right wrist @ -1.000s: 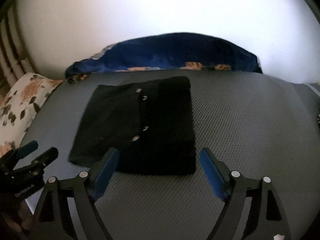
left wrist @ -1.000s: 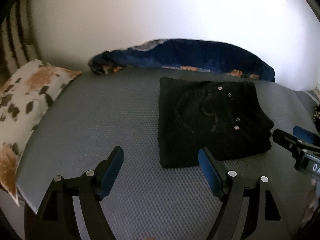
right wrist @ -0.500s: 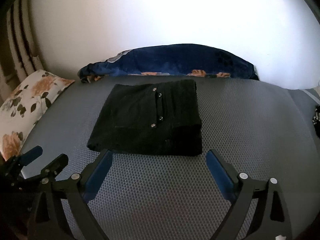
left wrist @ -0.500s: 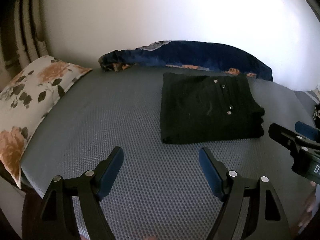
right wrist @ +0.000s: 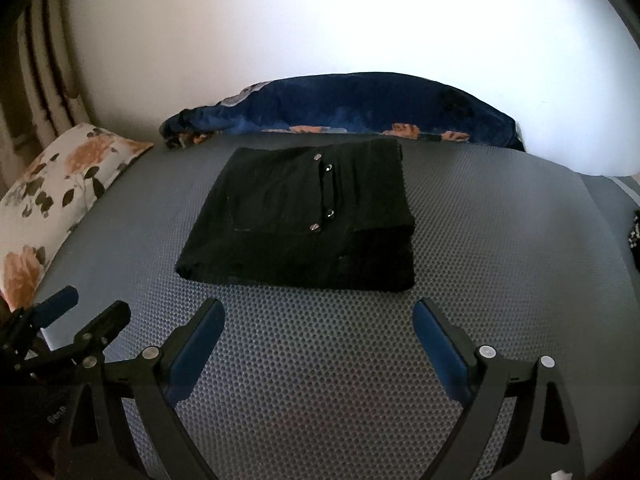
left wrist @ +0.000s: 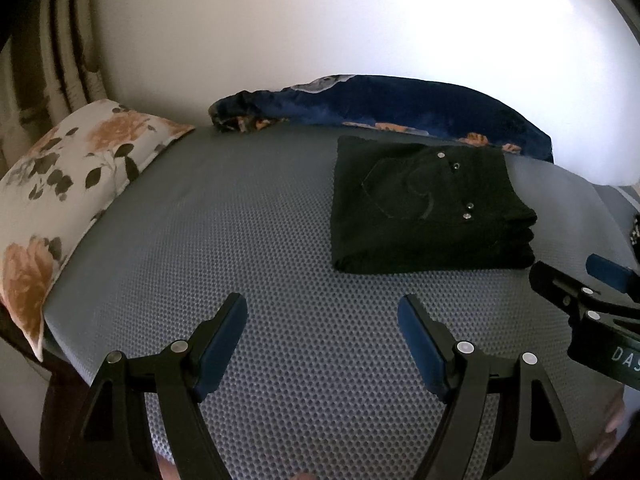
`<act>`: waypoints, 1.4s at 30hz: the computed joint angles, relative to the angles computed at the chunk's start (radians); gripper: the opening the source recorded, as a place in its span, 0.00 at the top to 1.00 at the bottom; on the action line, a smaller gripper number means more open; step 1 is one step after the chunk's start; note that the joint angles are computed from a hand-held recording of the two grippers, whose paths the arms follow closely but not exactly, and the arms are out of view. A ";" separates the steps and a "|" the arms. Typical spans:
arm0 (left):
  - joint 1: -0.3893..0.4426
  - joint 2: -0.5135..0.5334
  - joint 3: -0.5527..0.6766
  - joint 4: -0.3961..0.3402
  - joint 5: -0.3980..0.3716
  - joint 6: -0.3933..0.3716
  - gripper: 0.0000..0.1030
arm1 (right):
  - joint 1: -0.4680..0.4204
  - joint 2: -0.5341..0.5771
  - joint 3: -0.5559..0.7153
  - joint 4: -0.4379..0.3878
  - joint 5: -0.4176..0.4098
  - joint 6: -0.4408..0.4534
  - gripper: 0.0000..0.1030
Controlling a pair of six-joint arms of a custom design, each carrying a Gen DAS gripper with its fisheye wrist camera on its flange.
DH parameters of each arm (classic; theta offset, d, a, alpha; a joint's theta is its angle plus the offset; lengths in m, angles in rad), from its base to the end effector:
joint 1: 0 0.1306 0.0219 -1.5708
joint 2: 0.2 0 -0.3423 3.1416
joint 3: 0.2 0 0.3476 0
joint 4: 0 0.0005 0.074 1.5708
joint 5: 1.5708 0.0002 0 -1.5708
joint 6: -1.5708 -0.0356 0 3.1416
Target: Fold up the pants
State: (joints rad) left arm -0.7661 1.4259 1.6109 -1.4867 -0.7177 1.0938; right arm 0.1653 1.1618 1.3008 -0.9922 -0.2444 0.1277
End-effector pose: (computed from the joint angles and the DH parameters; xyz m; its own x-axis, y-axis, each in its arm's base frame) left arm 0.3106 -0.2671 0.4391 -0.6710 -0.2831 -0.6853 -0.4352 0.8987 0.0549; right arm 0.3600 0.0683 0.4317 -0.6968 -0.2415 -0.6754 -0.4086 0.9075 0.0971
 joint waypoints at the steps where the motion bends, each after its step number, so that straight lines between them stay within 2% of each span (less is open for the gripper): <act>1: 0.001 0.001 0.000 0.002 0.000 -0.003 0.24 | 0.000 -0.001 -0.001 0.001 -0.002 -0.001 0.09; 10: -0.007 0.016 0.014 -0.026 -0.025 0.006 0.24 | -0.005 0.010 -0.002 -0.010 -0.005 -0.005 0.09; 42: 0.011 0.019 0.011 -0.018 -0.006 -0.025 0.24 | 0.007 0.018 -0.011 -0.028 -0.004 -0.019 0.09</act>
State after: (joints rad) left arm -0.7547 1.4447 1.6217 -1.5050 -0.7236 1.0684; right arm 0.1720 1.1798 1.2897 -1.0200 -0.2484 0.1087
